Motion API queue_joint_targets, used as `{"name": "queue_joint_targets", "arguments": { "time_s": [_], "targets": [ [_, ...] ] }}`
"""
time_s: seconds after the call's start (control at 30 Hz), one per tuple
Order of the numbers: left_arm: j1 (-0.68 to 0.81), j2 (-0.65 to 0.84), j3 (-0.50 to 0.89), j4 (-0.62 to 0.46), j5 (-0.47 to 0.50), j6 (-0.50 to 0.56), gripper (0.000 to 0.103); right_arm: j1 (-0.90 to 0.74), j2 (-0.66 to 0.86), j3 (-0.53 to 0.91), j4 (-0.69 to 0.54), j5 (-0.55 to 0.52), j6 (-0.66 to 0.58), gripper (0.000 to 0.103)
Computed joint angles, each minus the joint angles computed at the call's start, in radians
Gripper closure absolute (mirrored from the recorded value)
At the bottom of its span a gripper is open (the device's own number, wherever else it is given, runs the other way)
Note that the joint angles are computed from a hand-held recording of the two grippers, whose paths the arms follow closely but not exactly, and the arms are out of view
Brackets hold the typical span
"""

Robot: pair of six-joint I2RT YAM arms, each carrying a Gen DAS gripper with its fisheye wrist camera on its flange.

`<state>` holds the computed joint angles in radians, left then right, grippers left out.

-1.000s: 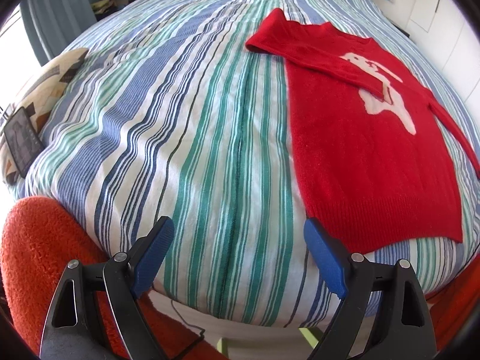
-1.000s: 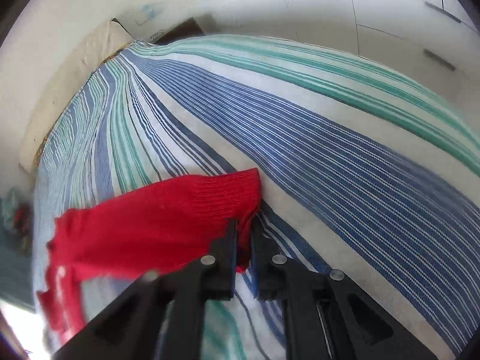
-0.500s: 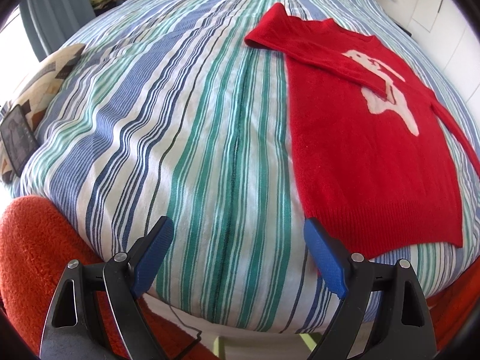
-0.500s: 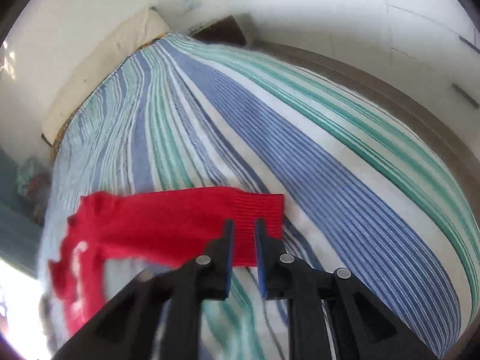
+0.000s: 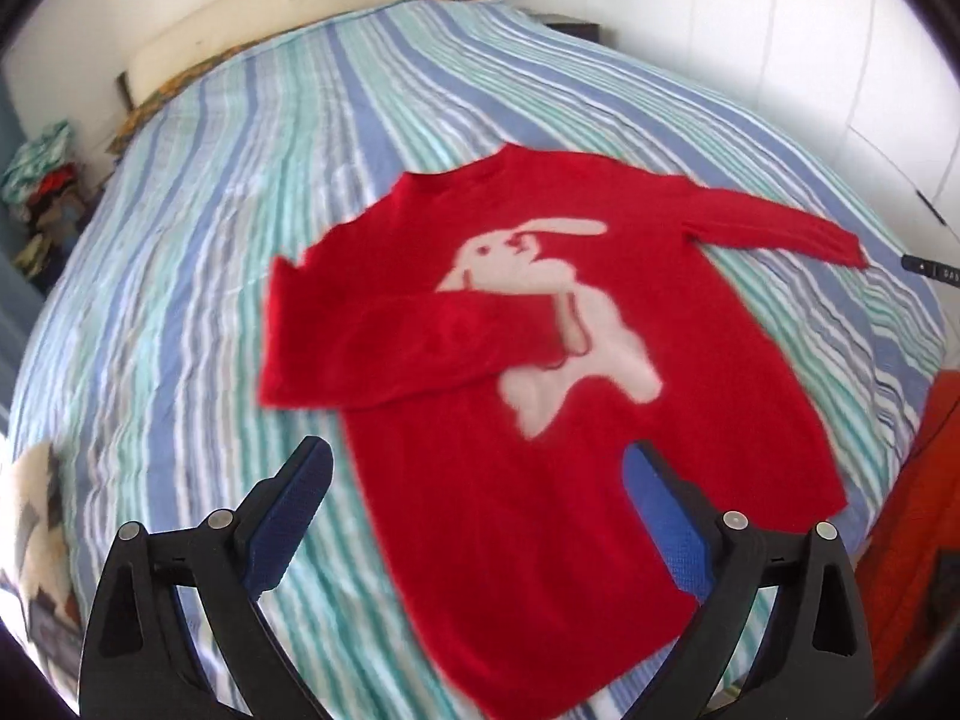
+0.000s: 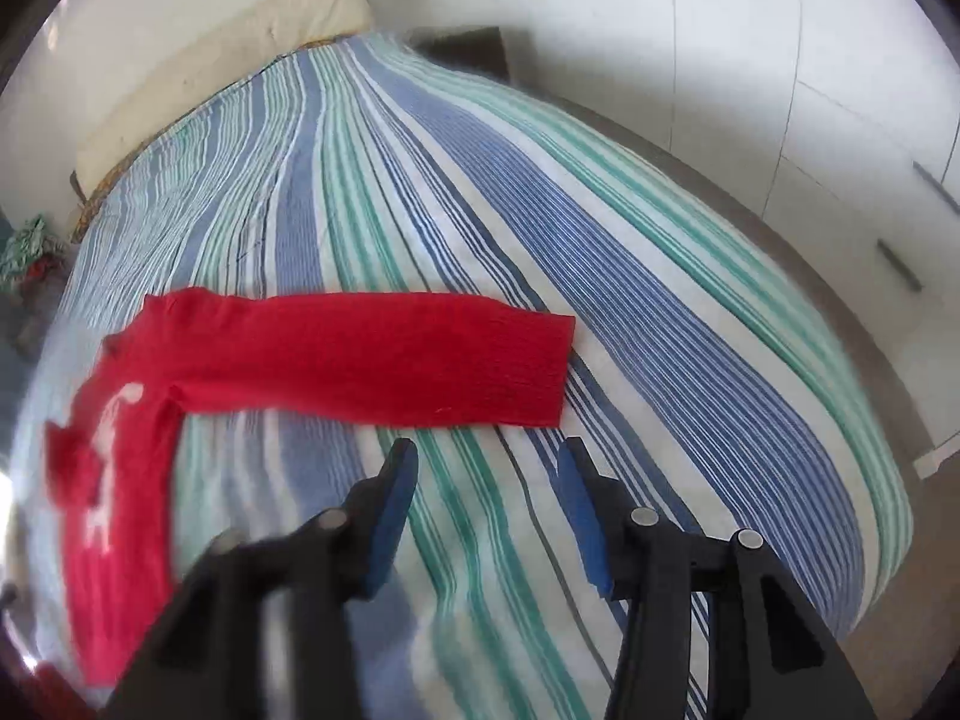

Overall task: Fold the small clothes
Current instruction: 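Pull the sleeve outward from the body with the right tool and release, then grasp the other sleeve cuff with the left tool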

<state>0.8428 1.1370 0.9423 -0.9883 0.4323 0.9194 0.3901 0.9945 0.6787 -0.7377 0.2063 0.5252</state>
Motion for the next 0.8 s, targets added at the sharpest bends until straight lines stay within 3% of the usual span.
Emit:
{"name": "queue_joint_targets", "arguments": {
  "time_s": [0.07,0.17,0.3,0.37,0.4,0.43,0.47,0.5,0.53,0.63,0.73,0.8],
  "targets": [
    [-0.201,0.077,-0.012,0.126,-0.092,-0.123,0.006,0.19,-0.087,0.024,-0.15,0.152,0.078,0.046],
    [-0.404,0.23,-0.021,0.292,-0.249,-0.223,0.007,0.505,-0.142,0.015,-0.342,0.346,0.323,0.044],
    [-0.522,0.409,-0.03,0.42,-0.406,-0.271,0.02,0.624,-0.146,0.01,-0.458,0.401,0.496,0.044],
    [-0.534,0.472,-0.038,0.463,-0.44,-0.289,0.027,0.616,-0.171,0.004,-0.469,0.402,0.5,0.044],
    [-0.522,0.488,-0.039,0.476,-0.424,-0.306,0.029,0.582,-0.179,-0.004,-0.45,0.377,0.467,0.044],
    [-0.502,0.494,-0.036,0.481,-0.398,-0.329,0.045,0.542,-0.185,-0.008,-0.427,0.356,0.425,0.044],
    [-0.481,0.493,-0.027,0.476,-0.375,-0.355,0.074,0.524,-0.19,-0.011,-0.413,0.345,0.404,0.044],
    [-0.457,0.486,-0.012,0.46,-0.361,-0.379,0.091,0.512,-0.192,-0.013,-0.4,0.338,0.387,0.044],
    [-0.422,0.478,0.017,0.423,-0.327,-0.39,0.096,0.507,-0.188,-0.013,-0.389,0.332,0.377,0.044],
    [-0.239,0.425,0.137,0.29,-0.158,-0.372,0.096,0.517,-0.162,-0.01,-0.377,0.333,0.373,0.044],
    [0.041,0.48,0.379,0.111,0.026,-0.366,0.096,0.535,-0.166,-0.007,-0.397,0.35,0.398,0.044],
    [0.217,0.593,0.574,0.038,0.09,-0.401,0.096,0.536,-0.182,-0.007,-0.406,0.36,0.412,0.044]
  ]
}}
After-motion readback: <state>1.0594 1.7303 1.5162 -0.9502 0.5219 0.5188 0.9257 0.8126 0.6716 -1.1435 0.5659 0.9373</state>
